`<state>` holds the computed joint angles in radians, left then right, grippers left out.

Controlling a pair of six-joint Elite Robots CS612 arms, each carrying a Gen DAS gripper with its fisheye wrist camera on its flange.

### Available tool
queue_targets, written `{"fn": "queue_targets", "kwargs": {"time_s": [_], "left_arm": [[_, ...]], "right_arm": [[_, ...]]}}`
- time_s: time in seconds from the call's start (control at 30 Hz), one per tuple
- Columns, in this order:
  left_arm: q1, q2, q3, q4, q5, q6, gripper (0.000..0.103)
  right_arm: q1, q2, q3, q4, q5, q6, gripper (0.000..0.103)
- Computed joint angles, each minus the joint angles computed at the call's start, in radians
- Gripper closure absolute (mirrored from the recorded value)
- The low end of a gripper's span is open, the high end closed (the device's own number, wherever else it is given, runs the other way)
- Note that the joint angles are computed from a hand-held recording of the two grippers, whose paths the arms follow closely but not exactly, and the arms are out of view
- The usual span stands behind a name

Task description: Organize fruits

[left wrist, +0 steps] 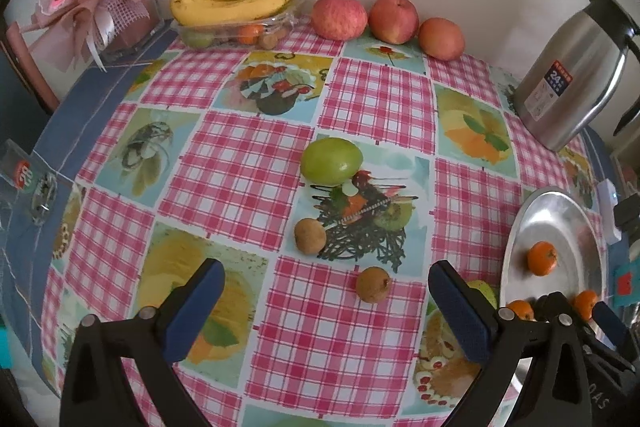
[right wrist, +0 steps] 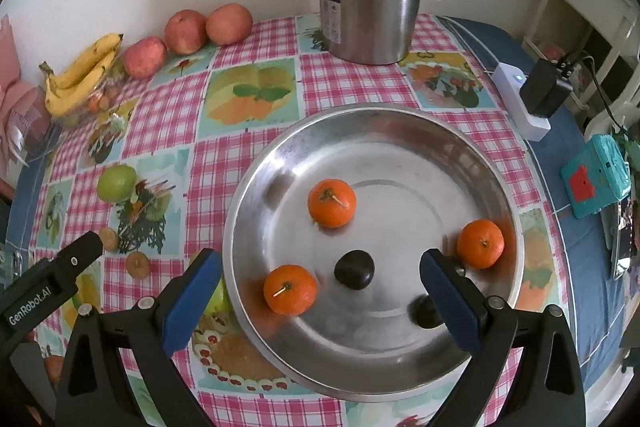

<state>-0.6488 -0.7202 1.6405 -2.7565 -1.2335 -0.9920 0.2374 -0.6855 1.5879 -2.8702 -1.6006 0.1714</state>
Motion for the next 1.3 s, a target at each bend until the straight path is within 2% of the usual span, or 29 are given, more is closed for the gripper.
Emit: {"fn": "queue_targets", "kwargs": {"time_s": [0.27,0.33,0.4,0.5,0.63,0.8,0.93,1.3], "left_arm": [[0.009,0.005,0.001,0.009,-0.035,-0.018,0.0],[0.014,0.012,-0.002,-0.008,-0.074,-0.018,0.0],[0.023,0.024,-0.006,-0.05,-0.143,-0.022,0.0],[0.024,0.039,-0.02,-0.07,-0.194,-0.012,0.0],[0.018,0.053,-0.039,-0.089,-0.215,0.019,0.0],[0.009,0.072,-0.075,-0.048,-0.226,0.057,0.0],[0.007,0.082,-0.086,-0.053,-0.251,0.067,0.0],[0.001,0.105,-0.117,-0.048,-0.28,0.105,0.0]], "right_arm": [[0.01,0.011,-0.019,0.052,-0.045,-0.029,0.004],[0.011,0.013,-0.02,0.052,-0.055,-0.023,0.004],[0.006,0.012,-0.018,0.051,-0.046,-0.006,0.004],[0.003,0.009,-0.012,0.037,-0.061,0.025,0.004],[-0.002,0.004,-0.002,0.008,-0.069,0.063,0.004],[-0.013,-0.005,0.013,-0.021,-0.083,0.123,0.004],[-0.021,-0.011,0.023,-0.036,-0.082,0.158,0.004],[-0.023,-0.011,0.024,-0.035,-0.068,0.158,0.004]]}}
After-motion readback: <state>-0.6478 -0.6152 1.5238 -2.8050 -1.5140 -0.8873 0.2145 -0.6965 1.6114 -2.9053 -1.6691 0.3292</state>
